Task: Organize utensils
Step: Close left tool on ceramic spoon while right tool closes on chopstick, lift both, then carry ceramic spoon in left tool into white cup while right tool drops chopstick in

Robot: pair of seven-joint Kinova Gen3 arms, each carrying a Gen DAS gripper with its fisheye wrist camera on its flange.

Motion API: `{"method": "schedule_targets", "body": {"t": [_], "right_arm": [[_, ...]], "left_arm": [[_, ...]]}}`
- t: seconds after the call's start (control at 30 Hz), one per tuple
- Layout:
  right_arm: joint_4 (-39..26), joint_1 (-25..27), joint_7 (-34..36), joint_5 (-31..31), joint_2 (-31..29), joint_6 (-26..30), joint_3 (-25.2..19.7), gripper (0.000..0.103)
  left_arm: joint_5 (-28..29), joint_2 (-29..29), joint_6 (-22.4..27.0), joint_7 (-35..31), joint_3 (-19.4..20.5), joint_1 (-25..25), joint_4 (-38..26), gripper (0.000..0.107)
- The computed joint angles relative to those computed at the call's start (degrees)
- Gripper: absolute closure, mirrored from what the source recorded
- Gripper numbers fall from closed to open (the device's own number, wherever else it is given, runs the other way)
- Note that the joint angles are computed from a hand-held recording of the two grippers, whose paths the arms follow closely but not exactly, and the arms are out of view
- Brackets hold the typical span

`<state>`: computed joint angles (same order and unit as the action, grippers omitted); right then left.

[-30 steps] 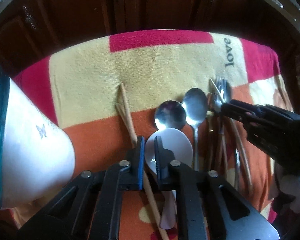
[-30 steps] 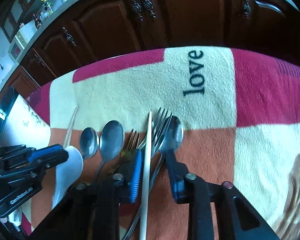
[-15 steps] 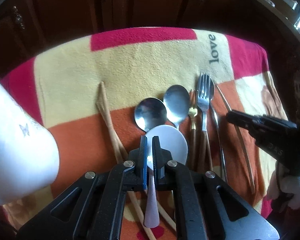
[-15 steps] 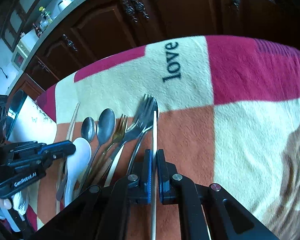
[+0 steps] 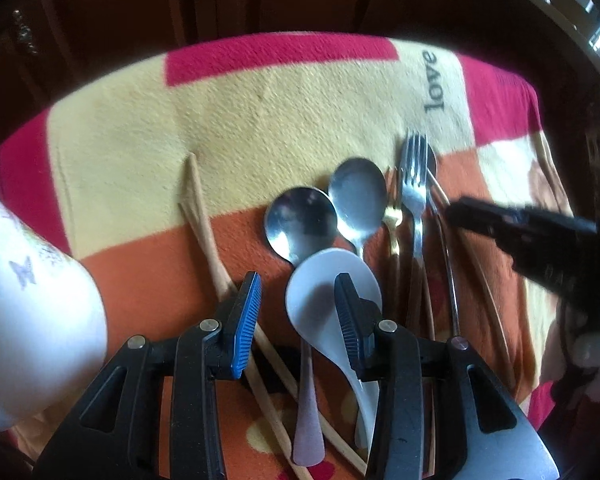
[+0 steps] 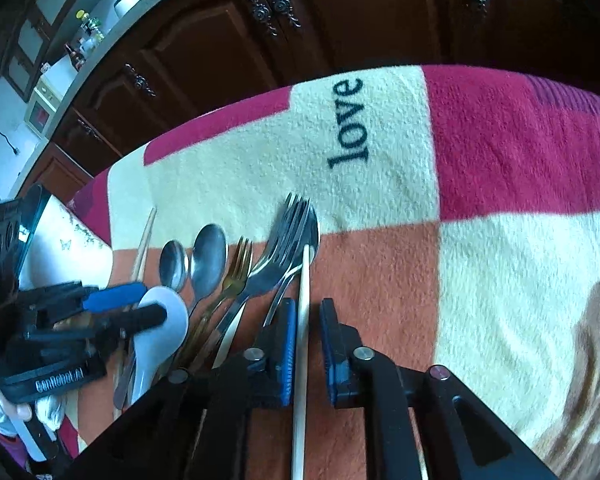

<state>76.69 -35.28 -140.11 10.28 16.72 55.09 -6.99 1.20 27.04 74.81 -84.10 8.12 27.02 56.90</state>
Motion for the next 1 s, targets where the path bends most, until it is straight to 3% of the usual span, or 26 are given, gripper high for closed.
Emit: {"method": "schedule_targets", "body": {"t": [0.03, 0.07, 0.13, 0.17, 0.2, 0.27, 0.47, 0.63, 0.8, 1.0], "right_arm": [[-1.1, 0.1, 0.8, -0.1, 0.7, 0.8, -0.1, 0.081], [-2.8, -0.3, 1.3, 0.6, 1.6, 2.4, 0.0, 0.081], [-5.0, -1.9, 1.8, 2.7, 2.9, 4.9, 0.5, 0.081], [-5.3, -2.6, 1.5, 3.7, 3.1, 5.3, 0.8, 0.085], [-5.5, -3.5, 0.9, 4.6, 3.2, 6.1, 1.1, 0.097], [-4.5, -4.5, 0.3, 5.9, 2.8, 5.9, 1.2, 0.098], [4.6, -5.1, -6.0, 8.1, -4.8, -0.7, 0.0, 0.098], [7.6, -4.6, -11.0, 10.3, -9.9, -2.7, -2.6, 0.098], [5.7, -5.4, -14.6, 15.0, -12.3, -2.2, -5.7, 0.098], [-2.3, -8.1, -13.8, 20.0, -11.2, 1.0, -7.7, 0.098]], "left_arm": [[0.0, -0.2, -0.6, -0.2, 0.1, 0.1, 0.5, 0.075], [0.3, -0.3, -0.9, -0.6, 0.3, 0.0, 0.7, 0.086], [0.0, -0.6, -1.6, -0.7, 0.3, 0.4, 1.1, 0.091], [0.1, -1.2, -2.5, -1.3, 0.5, 0.3, 1.8, 0.095], [0.4, -1.8, -3.3, -1.9, 0.7, 0.1, 2.7, 0.096], [1.2, -3.3, -5.0, -2.8, 1.0, -0.5, 4.5, 0.102], [5.1, -6.9, -6.9, -5.0, 2.1, -2.8, 8.2, 0.106], [7.6, -10.6, -7.8, -5.1, 2.4, -4.2, 10.7, 0.106], [11.2, -16.2, -8.5, -6.9, 2.7, -6.7, 12.0, 0.106], [15.3, -21.7, -6.8, -10.0, 0.8, -11.7, 10.9, 0.106]]}}
